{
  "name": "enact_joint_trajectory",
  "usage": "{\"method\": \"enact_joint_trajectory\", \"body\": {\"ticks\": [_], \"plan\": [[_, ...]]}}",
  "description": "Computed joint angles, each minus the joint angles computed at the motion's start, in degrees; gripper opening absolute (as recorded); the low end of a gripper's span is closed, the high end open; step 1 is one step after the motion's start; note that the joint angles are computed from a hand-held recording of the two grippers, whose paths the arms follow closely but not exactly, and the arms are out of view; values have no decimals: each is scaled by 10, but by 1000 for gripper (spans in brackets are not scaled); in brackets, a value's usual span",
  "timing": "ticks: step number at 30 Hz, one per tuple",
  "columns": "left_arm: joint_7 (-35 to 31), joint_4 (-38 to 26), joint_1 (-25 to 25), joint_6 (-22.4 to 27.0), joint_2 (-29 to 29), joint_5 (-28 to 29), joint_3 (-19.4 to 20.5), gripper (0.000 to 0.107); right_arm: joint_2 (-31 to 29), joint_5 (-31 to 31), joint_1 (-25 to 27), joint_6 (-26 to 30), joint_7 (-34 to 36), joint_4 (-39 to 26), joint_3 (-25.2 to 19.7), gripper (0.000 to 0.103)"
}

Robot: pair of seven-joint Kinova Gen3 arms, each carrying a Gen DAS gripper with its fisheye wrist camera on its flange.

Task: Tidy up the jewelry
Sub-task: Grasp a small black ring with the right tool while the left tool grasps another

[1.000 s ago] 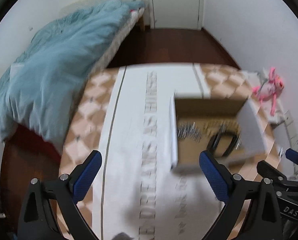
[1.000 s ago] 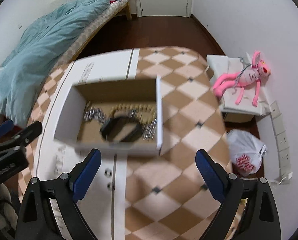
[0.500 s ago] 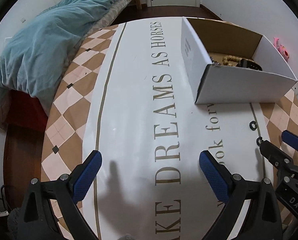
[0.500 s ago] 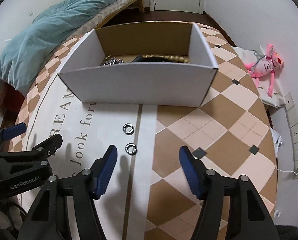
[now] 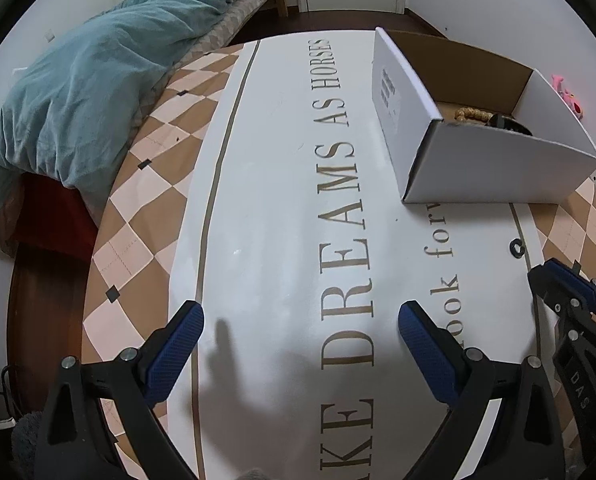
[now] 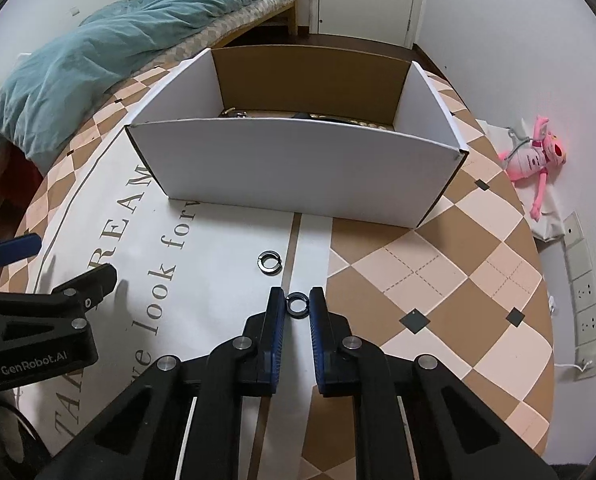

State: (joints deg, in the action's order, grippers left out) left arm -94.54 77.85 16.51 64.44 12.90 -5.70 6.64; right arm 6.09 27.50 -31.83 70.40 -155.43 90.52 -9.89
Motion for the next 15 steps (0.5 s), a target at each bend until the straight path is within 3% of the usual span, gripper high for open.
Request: {"method": "enact_joint_trajectory", "body": {"ticks": [10,15], "plan": [[28,-45,37,27,16,32,22,99,-83,-14,61,6,-41,44,0,13],[52,-42,69,14,23,32,28,99,-104,-25,98,12,-40,63,-5,13]]}}
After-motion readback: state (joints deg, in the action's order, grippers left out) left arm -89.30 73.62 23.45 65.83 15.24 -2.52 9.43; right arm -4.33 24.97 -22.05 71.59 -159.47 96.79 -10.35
